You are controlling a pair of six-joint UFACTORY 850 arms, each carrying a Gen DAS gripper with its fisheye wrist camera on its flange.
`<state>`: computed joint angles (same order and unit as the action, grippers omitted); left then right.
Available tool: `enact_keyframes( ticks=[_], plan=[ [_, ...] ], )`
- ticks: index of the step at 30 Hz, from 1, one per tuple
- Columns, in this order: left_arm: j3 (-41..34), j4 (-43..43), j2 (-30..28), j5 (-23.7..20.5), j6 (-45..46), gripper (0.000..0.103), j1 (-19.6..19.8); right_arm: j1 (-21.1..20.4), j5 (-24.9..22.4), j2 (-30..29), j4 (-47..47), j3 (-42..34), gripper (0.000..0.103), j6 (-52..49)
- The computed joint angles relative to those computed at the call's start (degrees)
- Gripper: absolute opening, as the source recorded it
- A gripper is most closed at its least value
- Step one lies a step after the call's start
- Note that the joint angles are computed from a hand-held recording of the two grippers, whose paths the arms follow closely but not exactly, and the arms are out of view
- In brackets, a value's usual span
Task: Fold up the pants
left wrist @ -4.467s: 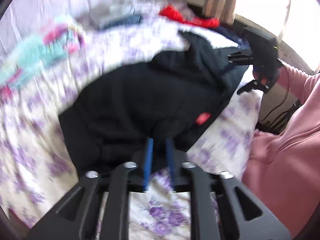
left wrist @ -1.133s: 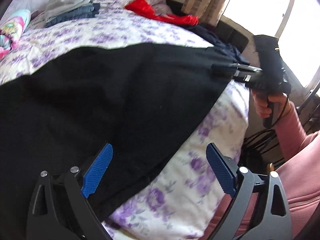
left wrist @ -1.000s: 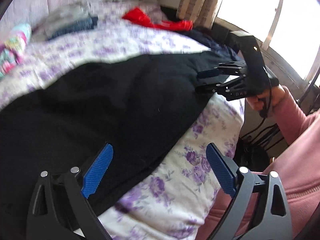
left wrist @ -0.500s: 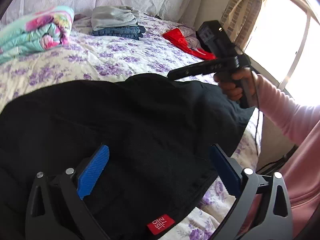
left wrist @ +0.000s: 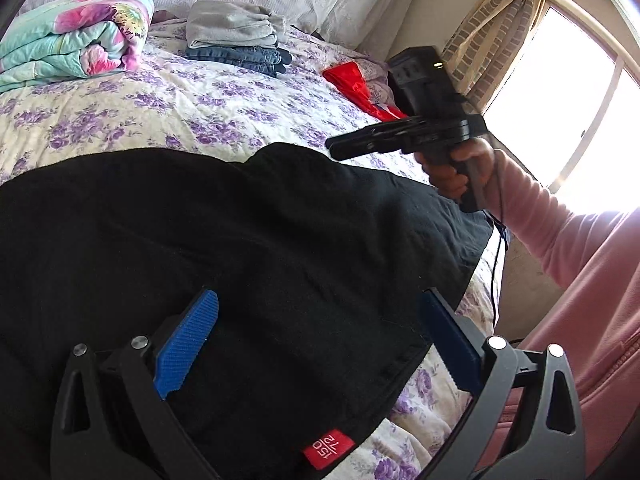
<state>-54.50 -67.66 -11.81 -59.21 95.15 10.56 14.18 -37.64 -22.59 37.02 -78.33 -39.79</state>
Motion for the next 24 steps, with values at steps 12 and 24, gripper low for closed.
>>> enact_keyframes(
  ticks=[12, 24],
  plan=[
    [-0.1, 0.3, 0.0, -0.1, -0.5, 0.098, -0.2, 1.3, -8.3, -4.5, 4.1, -4.9, 0.061, -8.7],
    [0.3, 0.4, 0.4, 1.4, -0.4, 0.098, -0.6, 0.7, 3.0, -6.9, 0.4, -6.4, 0.015, 4.9]
  ],
)
